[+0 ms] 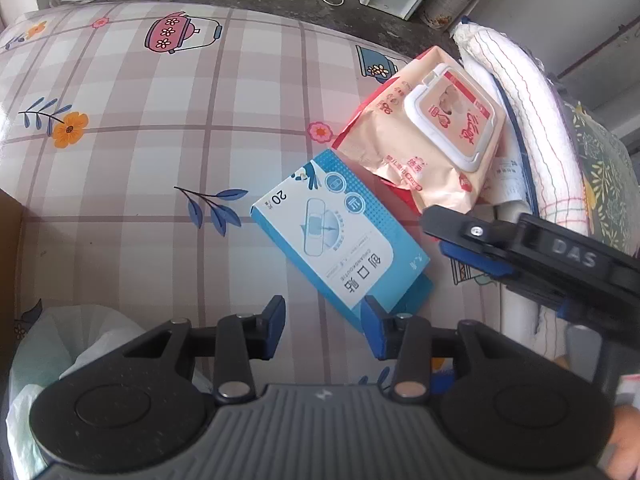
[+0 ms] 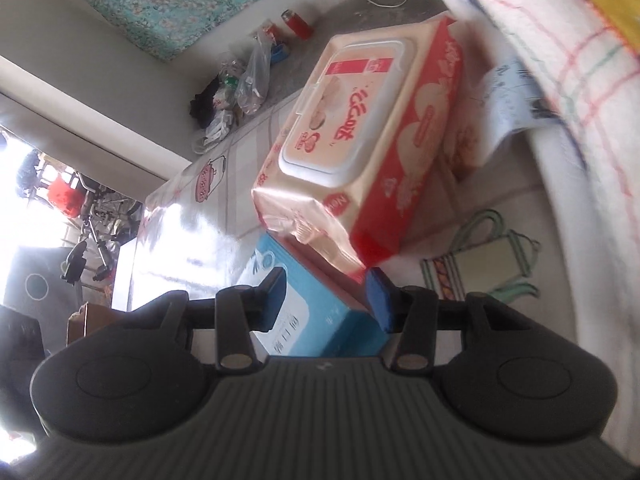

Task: Organize soft objects
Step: 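Reach the left tool to the blue bandage box and grasp it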

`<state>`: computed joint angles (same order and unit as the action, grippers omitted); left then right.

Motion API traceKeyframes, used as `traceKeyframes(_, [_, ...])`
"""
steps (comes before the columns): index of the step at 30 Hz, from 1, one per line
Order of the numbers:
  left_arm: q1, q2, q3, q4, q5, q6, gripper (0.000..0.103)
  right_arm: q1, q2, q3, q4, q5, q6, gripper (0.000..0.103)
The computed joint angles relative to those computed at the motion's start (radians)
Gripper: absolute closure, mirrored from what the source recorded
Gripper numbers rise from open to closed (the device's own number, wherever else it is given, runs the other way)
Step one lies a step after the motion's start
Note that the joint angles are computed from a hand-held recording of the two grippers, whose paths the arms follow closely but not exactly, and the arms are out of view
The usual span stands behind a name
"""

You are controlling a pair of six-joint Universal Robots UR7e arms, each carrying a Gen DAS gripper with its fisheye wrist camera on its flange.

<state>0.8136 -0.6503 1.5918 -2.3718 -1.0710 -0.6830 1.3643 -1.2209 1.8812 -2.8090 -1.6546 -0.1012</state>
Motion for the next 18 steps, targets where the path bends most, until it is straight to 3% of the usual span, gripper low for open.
traceKeyframes(5, [0.015,0.008,0.001,-0.024,-0.017,-0.047,0.060,-0.016,0.013,-0.009,0.041,0.044,0.027,0.062])
traceKeyframes(9, [0.021,0.000,0.011,-0.024,-0.021,-0.056,0.060,-0.030,-0.006,-0.007,0.159,0.096,0.067,0.065])
traceKeyframes(15, [0.029,0.001,0.014,-0.021,-0.034,-0.070,0.057,-0.010,0.018,-0.013,0.116,0.055,0.058,0.066])
traceKeyframes(18, [0.030,0.004,0.012,-0.027,-0.043,-0.056,0.058,-0.008,0.044,-0.029,0.134,0.054,0.069,0.076])
